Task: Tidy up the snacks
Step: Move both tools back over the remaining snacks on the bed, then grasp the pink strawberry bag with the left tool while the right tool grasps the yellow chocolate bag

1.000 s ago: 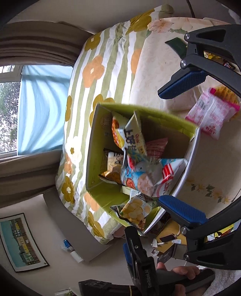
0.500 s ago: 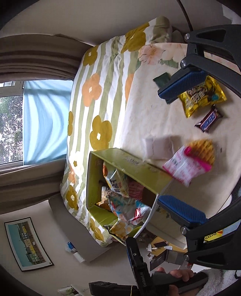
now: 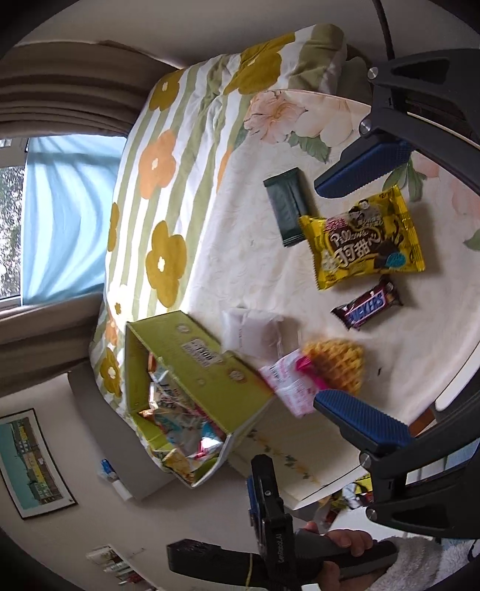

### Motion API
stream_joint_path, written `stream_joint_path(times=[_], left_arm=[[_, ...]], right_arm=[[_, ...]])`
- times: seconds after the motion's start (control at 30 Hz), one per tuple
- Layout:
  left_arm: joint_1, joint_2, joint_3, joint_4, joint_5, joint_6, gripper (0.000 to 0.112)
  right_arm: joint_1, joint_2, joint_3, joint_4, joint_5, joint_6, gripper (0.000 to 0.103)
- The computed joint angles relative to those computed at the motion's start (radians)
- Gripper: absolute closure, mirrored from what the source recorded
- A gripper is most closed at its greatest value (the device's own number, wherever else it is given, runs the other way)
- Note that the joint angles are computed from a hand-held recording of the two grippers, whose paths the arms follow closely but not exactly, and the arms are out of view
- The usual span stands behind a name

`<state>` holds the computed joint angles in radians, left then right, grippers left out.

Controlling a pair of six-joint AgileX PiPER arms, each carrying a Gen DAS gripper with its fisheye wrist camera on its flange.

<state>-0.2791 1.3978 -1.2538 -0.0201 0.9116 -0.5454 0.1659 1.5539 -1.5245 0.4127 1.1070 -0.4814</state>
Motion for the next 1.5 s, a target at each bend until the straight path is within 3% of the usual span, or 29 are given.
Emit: stream_joint_path(times=[0.17, 0.33, 0.7, 0.83, 0.97, 1.1, 1.17, 1.33, 1.5], left_arm=[[0.009, 0.087, 0.061, -0.064, -0.106, 0.098, 0.01], [0.05, 0.161, 0.119, -0.212, -0.245, 0.292, 0.01], [0.111, 0.237, 0.167, -0.465, -0.335, 0.566, 0.01], [0.097, 0.234, 0.186, -0.446, -0.349, 0.563, 0.01], [0.045, 0.254, 0.142, -0.269, -0.311, 0.417, 0.017], [0.059, 0.238, 0.167, -0.309, -0.331, 0.441, 0.03], [0.08, 0.224, 0.188, -0.382, -0.338, 0.499, 0.043], [0.063, 0.198, 0.199, -0.323, -0.347, 0.436, 0.053], [0.027, 0.179, 0.189, -0.219, -0.335, 0.361, 0.055]], right_arm=[[-0.029, -0.011, 0.142, 0.05, -0.096, -0.116, 0.0], [-0.053, 0.003, 0.234, 0.099, -0.179, -0.196, 0.0], [-0.059, 0.08, 0.263, 0.131, -0.247, -0.265, 0.0], [-0.049, 0.092, 0.272, 0.123, -0.27, -0.277, 0.0], [-0.052, 0.098, 0.279, 0.128, -0.284, -0.301, 0.0], [-0.052, 0.105, 0.279, 0.12, -0.288, -0.302, 0.0], [-0.054, 0.108, 0.278, 0.121, -0.286, -0.305, 0.0], [-0.052, 0.114, 0.272, 0.108, -0.287, -0.3, 0.0], [-0.05, 0.119, 0.261, 0.101, -0.29, -0.293, 0.0]])
